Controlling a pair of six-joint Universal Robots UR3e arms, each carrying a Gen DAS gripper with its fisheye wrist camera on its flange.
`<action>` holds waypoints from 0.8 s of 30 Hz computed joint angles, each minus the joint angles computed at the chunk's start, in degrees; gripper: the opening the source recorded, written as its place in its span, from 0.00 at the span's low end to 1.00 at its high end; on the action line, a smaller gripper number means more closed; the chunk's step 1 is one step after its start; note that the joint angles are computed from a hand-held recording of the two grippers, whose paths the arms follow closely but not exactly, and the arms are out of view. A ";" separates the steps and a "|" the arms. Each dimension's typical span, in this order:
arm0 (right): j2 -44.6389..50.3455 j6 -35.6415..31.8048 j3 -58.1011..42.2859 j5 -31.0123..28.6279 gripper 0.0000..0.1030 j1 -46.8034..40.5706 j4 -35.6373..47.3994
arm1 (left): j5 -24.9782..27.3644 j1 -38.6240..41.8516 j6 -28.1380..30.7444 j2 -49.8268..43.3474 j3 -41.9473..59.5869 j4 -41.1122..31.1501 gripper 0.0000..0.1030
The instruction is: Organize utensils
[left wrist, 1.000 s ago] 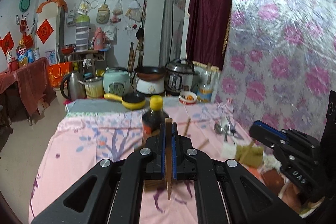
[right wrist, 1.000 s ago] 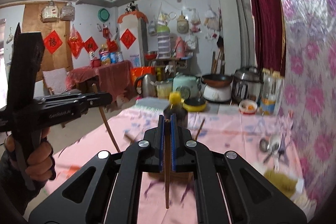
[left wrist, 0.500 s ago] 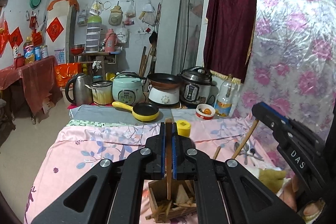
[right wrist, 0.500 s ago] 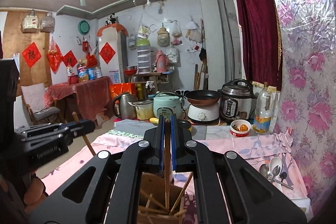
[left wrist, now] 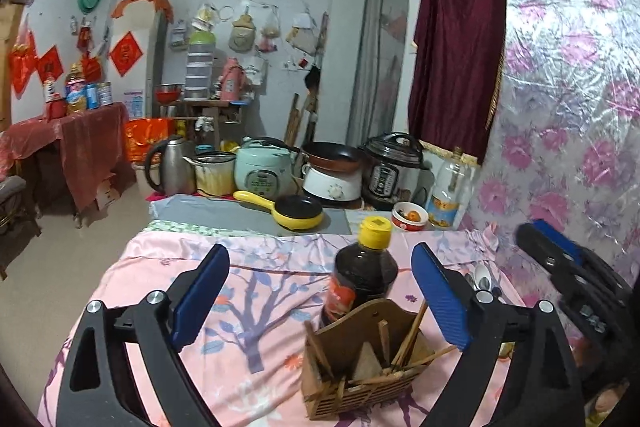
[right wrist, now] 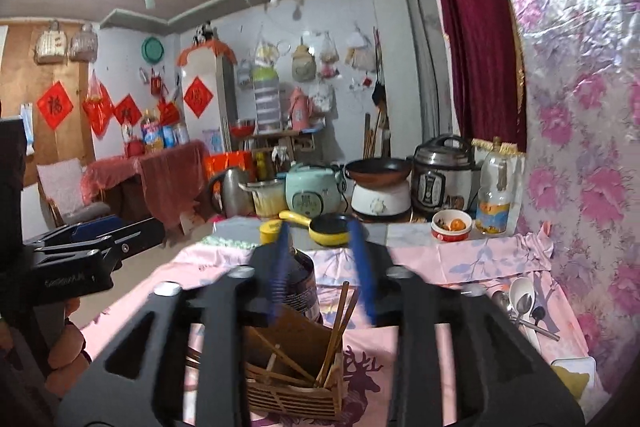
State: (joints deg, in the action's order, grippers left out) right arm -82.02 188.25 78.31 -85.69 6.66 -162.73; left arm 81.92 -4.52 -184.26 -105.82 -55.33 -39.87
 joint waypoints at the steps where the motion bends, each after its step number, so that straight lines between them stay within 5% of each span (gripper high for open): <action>1: -1.01 0.03 1.20 -0.66 0.55 0.38 -0.83 | -0.16 0.50 -0.23 1.92 -2.34 0.47 0.90; 6: -7.94 -0.29 9.01 -3.10 0.66 2.14 -4.05 | -1.16 3.14 -0.96 10.63 -12.59 1.47 0.93; 12: -16.18 1.58 16.35 -4.41 0.67 2.83 -4.55 | -0.15 4.97 -1.88 21.25 -24.92 3.33 0.93; 24: -28.55 5.63 24.50 -6.04 0.67 4.67 -2.60 | 25.13 -11.98 -1.33 31.85 -38.83 10.94 0.95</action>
